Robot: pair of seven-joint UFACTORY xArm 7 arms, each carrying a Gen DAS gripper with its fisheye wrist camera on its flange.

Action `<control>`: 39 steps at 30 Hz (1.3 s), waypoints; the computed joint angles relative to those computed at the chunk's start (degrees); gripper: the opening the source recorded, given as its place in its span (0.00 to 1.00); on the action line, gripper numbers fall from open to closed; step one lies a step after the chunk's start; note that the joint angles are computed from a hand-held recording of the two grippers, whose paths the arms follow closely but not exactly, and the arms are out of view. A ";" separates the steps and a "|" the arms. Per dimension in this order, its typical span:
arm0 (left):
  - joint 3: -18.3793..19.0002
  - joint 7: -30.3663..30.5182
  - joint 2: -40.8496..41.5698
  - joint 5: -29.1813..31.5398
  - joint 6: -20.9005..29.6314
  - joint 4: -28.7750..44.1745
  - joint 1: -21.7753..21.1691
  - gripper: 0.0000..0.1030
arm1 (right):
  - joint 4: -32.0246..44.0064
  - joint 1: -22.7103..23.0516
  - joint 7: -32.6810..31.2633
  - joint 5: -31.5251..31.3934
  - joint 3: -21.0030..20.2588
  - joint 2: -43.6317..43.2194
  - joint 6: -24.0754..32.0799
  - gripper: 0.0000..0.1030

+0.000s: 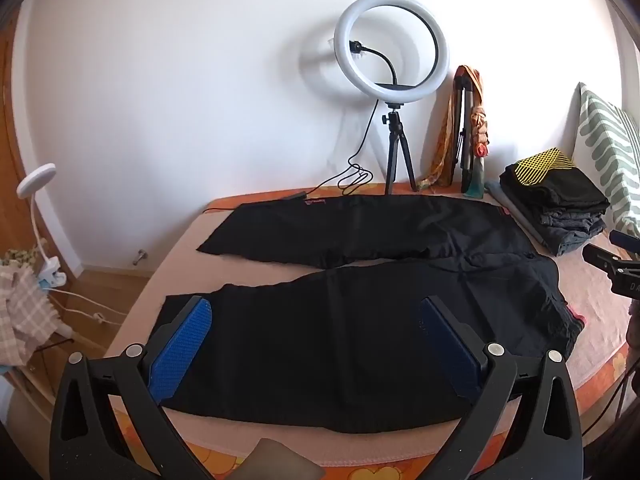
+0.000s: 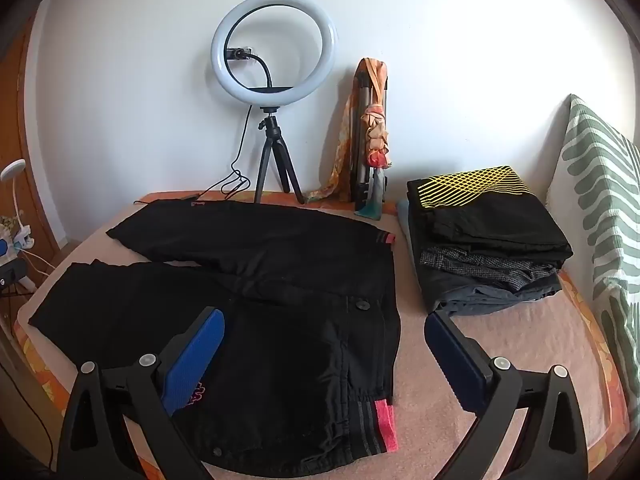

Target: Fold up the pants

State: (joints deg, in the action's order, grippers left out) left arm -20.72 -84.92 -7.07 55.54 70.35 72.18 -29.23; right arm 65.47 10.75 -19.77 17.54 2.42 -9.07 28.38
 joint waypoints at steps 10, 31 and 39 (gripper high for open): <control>-0.45 0.28 -0.59 0.91 0.78 -0.37 0.13 1.00 | 0.18 -0.05 -0.83 1.04 -0.57 0.03 0.78 0.99; 0.00 -0.54 -0.08 1.06 0.87 -0.41 -0.06 1.00 | -0.04 -0.16 0.29 0.08 0.06 0.02 0.87 0.99; -0.01 -0.55 0.08 1.09 0.95 -0.21 -0.08 1.00 | -0.08 -0.11 -0.03 0.37 -0.07 -0.03 0.94 0.99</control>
